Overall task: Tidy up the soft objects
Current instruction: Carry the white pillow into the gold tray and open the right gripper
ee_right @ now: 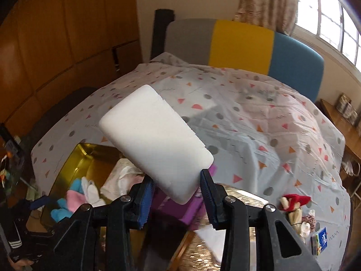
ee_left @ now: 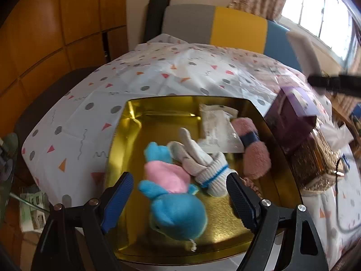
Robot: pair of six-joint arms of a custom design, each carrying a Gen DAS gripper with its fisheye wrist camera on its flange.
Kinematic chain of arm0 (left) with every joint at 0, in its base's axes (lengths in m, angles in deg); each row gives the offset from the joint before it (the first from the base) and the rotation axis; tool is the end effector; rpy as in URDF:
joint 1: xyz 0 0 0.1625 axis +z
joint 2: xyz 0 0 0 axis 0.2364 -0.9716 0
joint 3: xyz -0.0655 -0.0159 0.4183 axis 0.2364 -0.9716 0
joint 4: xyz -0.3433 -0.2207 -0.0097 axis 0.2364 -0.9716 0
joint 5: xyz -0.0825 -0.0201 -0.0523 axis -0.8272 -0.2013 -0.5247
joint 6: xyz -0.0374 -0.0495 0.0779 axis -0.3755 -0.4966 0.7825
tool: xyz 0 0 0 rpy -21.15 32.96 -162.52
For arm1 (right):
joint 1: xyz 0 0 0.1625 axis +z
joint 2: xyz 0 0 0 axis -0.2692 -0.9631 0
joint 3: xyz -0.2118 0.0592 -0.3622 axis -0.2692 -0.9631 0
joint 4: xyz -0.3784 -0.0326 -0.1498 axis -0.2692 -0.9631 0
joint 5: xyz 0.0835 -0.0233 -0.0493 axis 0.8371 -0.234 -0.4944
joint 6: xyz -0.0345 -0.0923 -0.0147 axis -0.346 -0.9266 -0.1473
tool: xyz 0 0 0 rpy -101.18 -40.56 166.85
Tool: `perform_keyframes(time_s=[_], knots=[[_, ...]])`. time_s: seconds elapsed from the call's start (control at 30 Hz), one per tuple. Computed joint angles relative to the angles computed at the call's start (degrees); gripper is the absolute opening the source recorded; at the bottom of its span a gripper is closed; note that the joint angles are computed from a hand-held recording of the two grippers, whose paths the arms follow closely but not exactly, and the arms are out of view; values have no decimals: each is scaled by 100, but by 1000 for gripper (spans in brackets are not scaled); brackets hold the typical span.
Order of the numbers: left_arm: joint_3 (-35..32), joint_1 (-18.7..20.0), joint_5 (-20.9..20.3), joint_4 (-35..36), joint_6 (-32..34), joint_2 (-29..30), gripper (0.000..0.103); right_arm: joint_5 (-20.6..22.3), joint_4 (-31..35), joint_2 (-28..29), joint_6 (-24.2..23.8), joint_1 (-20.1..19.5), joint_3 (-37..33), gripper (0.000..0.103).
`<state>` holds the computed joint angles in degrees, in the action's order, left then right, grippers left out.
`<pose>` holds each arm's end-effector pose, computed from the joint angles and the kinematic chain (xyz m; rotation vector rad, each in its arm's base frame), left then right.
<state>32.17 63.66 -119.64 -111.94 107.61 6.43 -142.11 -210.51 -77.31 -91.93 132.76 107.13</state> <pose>0.0711 -0.5659 0.3295 0.3902 2.3125 -0.8261 0.4051 -0.6452 -0.0226 0.5806 -2.3113 0.7501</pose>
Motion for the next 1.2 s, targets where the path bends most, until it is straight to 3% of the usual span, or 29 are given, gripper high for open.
perform_keyframes(time_s=[0.2,0.47,0.7,0.83,1.2], knots=[[-121,160,48,-167,-114,-107,86,364,1307,678,299,85,-675,41],[-150,272,-76,-18,-239,-177,87,464,2193,1210,1018,-125,-1124,48],[-71,214,-62,-73,-188,-202,87,815,1727,1022,1036,-161,-671,61],[-48,182,29,-132,-205,-195,87,909,1338,849,1015,-126,-312,61],[175,-20,162,-363,59,-228,88,383,-4,600,554,132,428,61]])
